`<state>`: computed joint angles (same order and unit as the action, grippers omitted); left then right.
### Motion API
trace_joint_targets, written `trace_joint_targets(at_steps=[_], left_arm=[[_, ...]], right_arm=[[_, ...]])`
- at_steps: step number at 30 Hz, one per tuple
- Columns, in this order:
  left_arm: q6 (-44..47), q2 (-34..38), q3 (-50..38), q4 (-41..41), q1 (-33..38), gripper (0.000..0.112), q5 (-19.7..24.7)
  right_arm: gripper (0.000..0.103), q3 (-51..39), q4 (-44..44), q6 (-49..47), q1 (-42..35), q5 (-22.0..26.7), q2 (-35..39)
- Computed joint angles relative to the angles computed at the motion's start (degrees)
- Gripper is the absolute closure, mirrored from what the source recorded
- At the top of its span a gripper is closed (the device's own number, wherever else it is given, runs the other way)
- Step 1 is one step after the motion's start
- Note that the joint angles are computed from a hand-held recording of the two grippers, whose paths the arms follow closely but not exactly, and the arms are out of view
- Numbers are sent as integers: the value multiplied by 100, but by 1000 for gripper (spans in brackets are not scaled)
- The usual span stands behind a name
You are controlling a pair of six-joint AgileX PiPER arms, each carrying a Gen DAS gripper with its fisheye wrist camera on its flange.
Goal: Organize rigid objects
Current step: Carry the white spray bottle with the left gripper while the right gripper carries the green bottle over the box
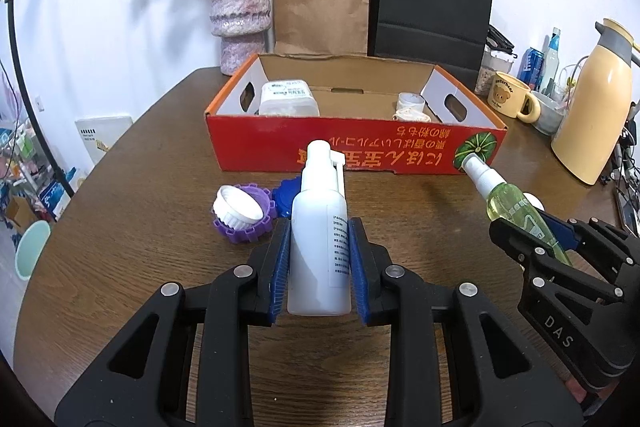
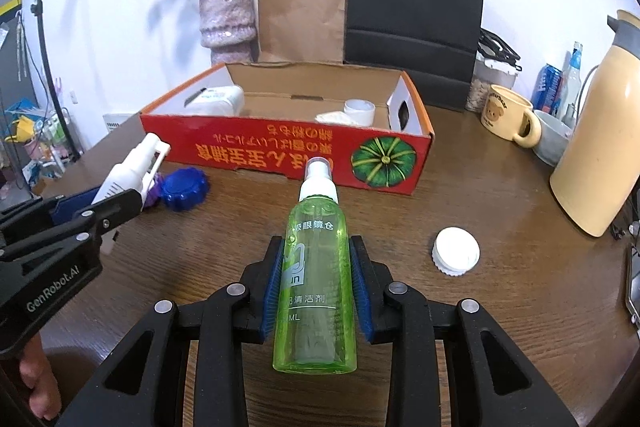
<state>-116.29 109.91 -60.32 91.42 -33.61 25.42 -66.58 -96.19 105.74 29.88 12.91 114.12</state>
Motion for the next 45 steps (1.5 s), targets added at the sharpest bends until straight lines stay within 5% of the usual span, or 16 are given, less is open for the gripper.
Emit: trace_joint_targets(at_steps=[18, 45], left_arm=[[970, -189, -445, -612, 108, 88, 144], [1982, 282, -1734, -1315, 626, 88, -182]], right_arm=[[69, -506, 932, -1138, 42, -27, -181], [68, -2389, 3669, -4024, -55, 197, 599]])
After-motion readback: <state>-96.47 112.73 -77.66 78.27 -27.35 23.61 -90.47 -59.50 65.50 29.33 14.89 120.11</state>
